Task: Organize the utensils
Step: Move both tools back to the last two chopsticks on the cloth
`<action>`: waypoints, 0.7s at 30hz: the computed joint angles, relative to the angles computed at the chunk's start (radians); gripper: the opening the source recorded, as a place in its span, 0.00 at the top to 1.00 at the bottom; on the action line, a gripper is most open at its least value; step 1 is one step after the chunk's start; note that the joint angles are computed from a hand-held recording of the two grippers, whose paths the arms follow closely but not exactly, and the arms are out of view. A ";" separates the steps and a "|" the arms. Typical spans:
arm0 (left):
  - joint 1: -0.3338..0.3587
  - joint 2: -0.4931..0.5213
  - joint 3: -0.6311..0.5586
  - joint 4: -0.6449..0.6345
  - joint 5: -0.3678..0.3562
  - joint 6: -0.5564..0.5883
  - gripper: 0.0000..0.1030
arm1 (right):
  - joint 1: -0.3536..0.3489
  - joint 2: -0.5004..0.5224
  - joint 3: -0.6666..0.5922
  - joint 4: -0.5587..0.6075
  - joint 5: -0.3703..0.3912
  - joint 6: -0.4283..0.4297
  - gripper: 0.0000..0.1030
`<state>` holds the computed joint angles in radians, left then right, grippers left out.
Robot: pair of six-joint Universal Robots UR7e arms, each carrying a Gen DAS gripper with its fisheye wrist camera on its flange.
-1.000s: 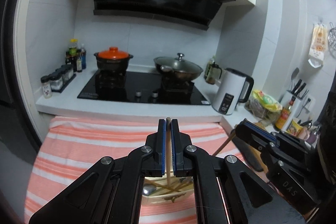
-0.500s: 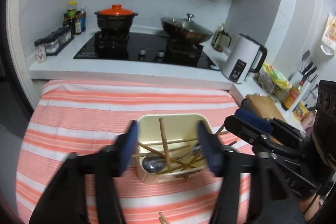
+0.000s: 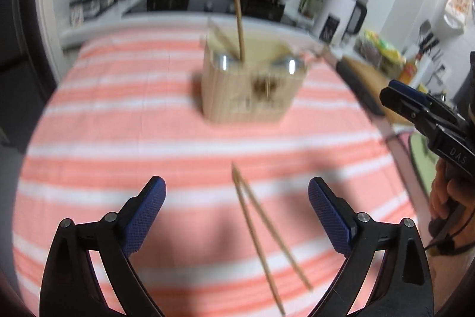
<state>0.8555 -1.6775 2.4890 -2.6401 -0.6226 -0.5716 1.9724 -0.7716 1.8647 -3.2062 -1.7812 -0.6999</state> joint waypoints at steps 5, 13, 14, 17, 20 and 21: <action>-0.084 -0.026 0.187 0.060 -0.009 -0.268 0.06 | -0.075 -0.045 0.253 -0.117 -0.101 -0.085 0.42; -0.167 0.035 0.266 0.094 -0.030 -0.449 0.06 | -0.161 -0.092 0.514 -0.269 -0.084 -0.120 0.42; -0.175 0.046 0.266 0.094 -0.029 -0.458 0.06 | -0.164 -0.095 0.528 -0.270 -0.065 -0.121 0.42; -0.192 0.073 0.261 0.120 -0.014 -0.473 0.06 | -0.165 -0.080 0.547 -0.289 -0.042 -0.140 0.42; -0.200 0.122 0.247 0.173 0.017 -0.502 0.12 | -0.163 -0.068 0.555 -0.297 -0.039 -0.146 0.43; -0.197 0.136 0.243 0.180 0.022 -0.504 0.18 | -0.164 -0.068 0.555 -0.297 -0.037 -0.143 0.43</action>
<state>0.6581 -1.5410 2.7318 -2.4599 -0.6005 -1.0755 1.8080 -0.8398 2.4199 -3.5031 -1.8181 -0.8428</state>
